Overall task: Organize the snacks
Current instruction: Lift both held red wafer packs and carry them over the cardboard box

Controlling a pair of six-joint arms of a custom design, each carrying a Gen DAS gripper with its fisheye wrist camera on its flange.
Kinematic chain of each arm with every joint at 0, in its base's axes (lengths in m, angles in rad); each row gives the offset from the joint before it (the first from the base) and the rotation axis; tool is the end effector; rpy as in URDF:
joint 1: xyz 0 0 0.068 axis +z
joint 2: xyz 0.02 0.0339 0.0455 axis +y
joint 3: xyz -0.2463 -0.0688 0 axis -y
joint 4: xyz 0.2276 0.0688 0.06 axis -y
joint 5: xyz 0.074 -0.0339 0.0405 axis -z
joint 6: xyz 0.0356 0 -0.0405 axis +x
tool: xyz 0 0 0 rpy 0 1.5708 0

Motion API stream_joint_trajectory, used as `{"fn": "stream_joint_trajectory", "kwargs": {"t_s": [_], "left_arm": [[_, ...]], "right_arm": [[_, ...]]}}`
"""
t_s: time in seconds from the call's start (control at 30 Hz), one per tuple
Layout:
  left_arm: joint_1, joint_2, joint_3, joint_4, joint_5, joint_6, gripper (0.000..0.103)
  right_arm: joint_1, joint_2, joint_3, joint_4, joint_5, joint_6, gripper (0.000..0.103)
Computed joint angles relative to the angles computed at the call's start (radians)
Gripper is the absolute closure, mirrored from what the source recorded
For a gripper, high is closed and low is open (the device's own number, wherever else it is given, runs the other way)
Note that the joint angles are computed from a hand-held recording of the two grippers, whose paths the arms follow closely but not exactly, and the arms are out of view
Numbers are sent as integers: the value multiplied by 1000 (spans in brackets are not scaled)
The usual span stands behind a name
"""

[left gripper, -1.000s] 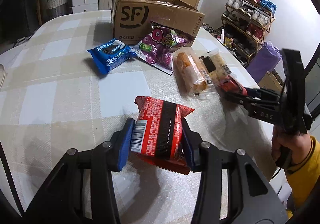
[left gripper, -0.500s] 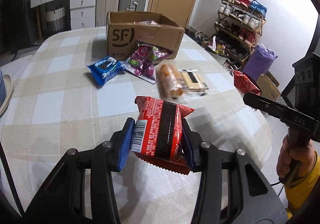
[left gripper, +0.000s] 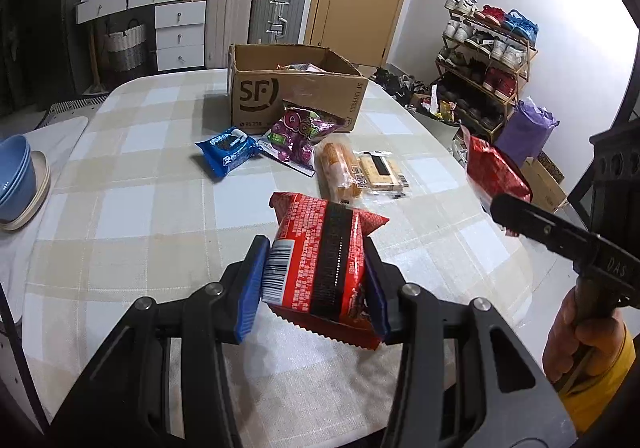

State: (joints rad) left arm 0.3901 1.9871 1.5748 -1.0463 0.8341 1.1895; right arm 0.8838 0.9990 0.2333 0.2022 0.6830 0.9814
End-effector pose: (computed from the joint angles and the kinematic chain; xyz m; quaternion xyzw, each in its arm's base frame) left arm 0.3459 0.1137 0.2052 0.3761 0.8321 -0.2483 0.3233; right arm 0.1304 0.1236 0.1519 0.2017 0.8164 0.1905 0.5065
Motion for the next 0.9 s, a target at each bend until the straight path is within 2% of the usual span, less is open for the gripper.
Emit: {"fn": "stream_joint_trajectory", "kwargs": {"t_s": [0.1,0.27,0.43,0.57,0.73,0.9], "left_arm": [[9,-11,-1,-27,6,36,61],[11,-31,-10,-34,4,42,61],[-14,-40,8,-13,0,-13,61],[-55,-37,65,19,8,-92,61],[-133,26,226,46,19,-238,61],[-224,167,533,34,-6,-405,61]], "right_arm": [[-23,-5,-6,9,-23,-2,57],[-86,-26,-50,109,-84,-50,57],[-189,-53,-26,92,-172,-136,57],[-339,-62,30,73,-303,-245,57],[-509,-35,149,10,-443,-369,57],[-694,60,328,-51,-611,-504,57]]}}
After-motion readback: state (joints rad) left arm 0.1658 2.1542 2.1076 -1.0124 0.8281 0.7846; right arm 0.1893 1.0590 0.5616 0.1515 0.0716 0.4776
